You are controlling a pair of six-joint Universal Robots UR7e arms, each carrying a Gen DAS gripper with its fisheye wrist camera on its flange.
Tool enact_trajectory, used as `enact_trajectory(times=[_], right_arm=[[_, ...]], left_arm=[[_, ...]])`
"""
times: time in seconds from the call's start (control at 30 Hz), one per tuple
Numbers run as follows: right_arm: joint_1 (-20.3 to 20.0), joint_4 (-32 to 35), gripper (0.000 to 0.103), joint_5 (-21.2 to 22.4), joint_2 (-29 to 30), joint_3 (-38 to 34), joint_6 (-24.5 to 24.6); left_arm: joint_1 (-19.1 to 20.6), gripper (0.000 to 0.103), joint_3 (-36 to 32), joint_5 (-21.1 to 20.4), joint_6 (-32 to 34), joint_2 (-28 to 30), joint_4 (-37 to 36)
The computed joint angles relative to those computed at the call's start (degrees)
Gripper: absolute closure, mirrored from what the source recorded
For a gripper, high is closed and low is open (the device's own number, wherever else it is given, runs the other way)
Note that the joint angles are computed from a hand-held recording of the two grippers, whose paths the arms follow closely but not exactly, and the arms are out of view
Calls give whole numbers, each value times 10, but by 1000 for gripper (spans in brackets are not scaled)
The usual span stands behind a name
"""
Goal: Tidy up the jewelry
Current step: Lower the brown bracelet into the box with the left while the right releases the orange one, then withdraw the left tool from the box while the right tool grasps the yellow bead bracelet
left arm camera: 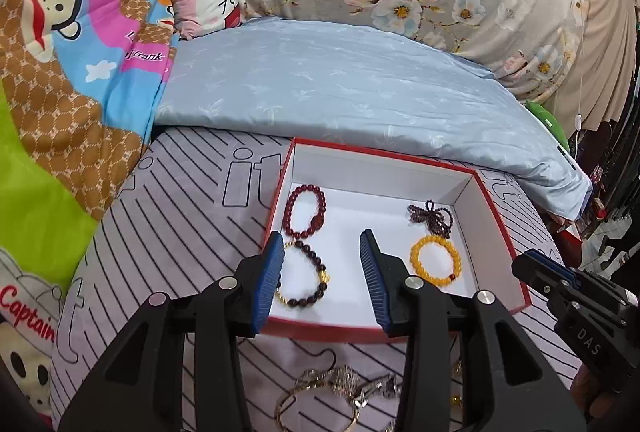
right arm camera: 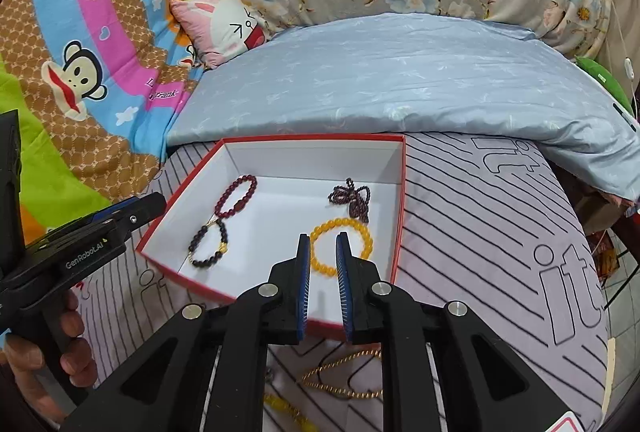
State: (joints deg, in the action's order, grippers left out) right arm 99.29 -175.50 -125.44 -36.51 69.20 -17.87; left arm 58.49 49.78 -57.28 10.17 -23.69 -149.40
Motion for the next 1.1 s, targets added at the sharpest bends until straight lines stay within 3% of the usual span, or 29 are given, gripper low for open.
enact_trajectory(times=[0.6,0.8,1.1], right_arm=[[19,-73,88,-31,-67,175,23],[14,-79,78,-37,-79,223,49],[6,-62,78,-37,-65,227,62]], left_arm=[[-11,65,236,24,-27,-117,-85],[-8,65,283,35,-47,-133,-90],[-6,65,310,54,-42,-131,-121]])
